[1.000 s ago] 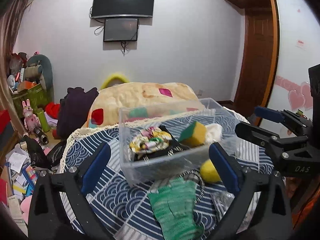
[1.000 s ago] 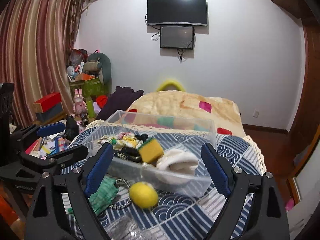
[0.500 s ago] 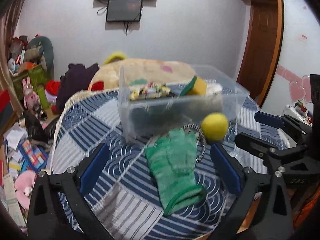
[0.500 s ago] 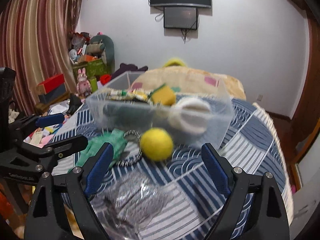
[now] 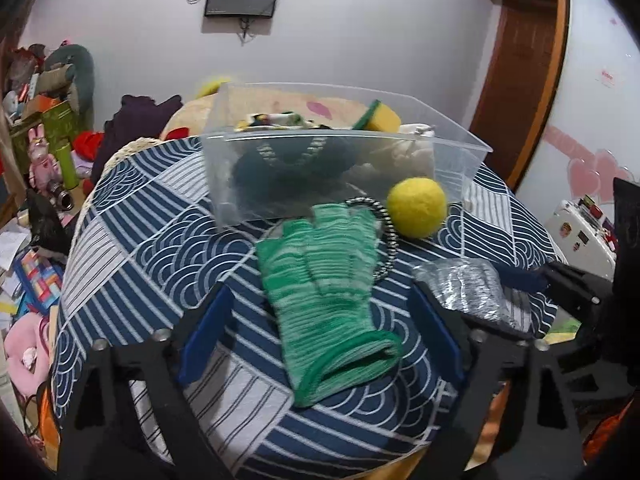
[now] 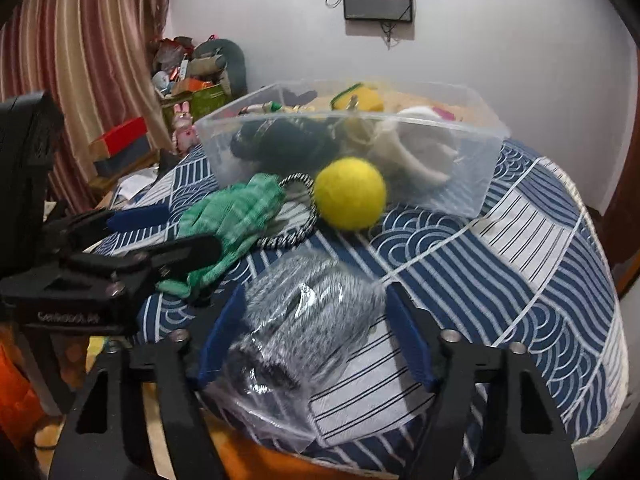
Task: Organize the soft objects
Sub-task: 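Grasp green knit glove with left tool while right tool grasps silver mesh bag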
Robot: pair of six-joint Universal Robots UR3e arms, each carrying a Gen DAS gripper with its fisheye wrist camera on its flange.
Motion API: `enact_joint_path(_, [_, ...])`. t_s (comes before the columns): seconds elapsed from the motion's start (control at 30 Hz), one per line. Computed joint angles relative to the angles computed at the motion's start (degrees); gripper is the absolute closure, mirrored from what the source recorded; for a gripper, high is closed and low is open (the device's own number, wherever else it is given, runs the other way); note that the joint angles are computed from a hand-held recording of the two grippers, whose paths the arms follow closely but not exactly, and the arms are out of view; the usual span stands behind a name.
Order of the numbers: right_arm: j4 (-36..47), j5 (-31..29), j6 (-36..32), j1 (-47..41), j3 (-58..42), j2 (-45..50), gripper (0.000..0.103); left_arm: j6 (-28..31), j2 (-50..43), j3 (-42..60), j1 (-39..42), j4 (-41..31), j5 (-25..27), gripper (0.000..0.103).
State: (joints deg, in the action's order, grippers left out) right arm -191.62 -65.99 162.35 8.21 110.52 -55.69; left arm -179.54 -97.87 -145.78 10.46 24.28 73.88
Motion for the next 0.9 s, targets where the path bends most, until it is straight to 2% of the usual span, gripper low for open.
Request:
enact_joint_path(0.07, [-0.5,0.2,0.1,-0.2,0.3,0.2,0.050,-0.2,-1.2,1.8,-1.7,-0.7,1.6,0.027])
enact_joint_path(0.1, [-0.5,0.4,-0.2,-0.2,0.4,0.1,0.059,-0.2,-2.1,2.5,-2.5,-0.6,2.5,0.029])
enact_joint_path(0.13, [-0.6,0.4,-0.3,-0.3,0.7,-0.1,0.063,-0.2,-2.9,3.2,-3.3,-0.6,3.3,0.034])
enact_joint_path(0.23, [-1.9,0.4,-0.4,-0.7,1.5,-0.6,0.071,-0.5,-4.6,3.4,-4.1,0.7,4.0,0.041])
enact_joint_path(0.3, [-3.0,-0.3,0.2,-0.5,1.7,-0.6,0.073,-0.7,-5.2,2.1,-3.5,3.4,3.0,0.046])
enact_joint_path(0.37, [-3.6,-0.5,0.8,-0.6,1.6,-0.5,0.074,-0.3,-5.1,1.4,-3.0,4.1,2.3,0.058])
enact_joint_path(0.5, [-4.9,-0.4,1.4,-1.2,2.6,-1.1,0.076,0.3,-4.2,0.2,-2.1,5.0,1.6,0.074])
enact_joint_path(0.57, [-5.9,-0.2,1.6,-1.5,3.4,-1.6,0.076,0.9,-3.2,-0.8,-1.3,5.0,0.6,0.085])
enact_joint_path(0.63, [-6.9,0.1,1.7,-2.0,4.1,-2.2,0.076,1.4,-1.7,-2.0,-0.2,4.8,-0.7,0.089])
enact_joint_path(0.9, [-9.1,0.3,3.0,-3.7,5.7,-5.2,0.076,2.4,7.8,-4.5,3.7,1.9,-4.0,0.095])
